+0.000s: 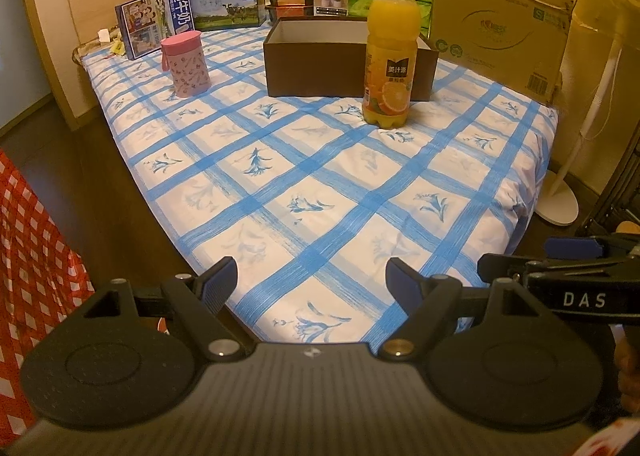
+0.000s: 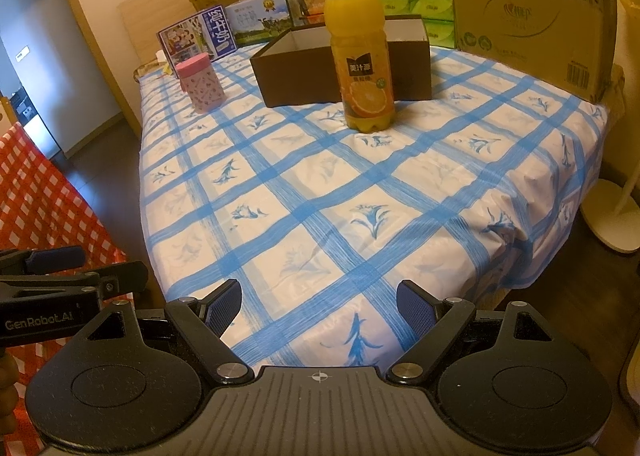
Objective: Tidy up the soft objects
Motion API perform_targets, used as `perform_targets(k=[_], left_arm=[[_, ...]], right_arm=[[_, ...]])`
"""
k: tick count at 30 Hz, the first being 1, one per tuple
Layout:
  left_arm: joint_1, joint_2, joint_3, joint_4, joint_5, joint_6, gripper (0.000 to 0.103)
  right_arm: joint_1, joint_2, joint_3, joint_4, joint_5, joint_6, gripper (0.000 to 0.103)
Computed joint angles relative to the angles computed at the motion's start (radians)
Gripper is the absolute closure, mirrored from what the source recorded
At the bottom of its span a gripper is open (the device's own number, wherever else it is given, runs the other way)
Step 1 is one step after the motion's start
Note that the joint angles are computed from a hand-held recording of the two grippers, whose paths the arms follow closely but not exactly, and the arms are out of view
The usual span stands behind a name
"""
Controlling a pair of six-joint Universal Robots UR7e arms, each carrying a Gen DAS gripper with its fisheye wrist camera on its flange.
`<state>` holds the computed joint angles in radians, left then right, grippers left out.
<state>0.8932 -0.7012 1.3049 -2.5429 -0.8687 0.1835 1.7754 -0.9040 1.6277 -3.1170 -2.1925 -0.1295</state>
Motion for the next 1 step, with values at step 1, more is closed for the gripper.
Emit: perform_targets(k=[1], left_arm=[[0.001,0.003,-0.005,0.005,-0.003,-0.001,0.023]], right_arm=[[0.000,0.000,0.002,-0.001,-0.001,0.001,0.019]])
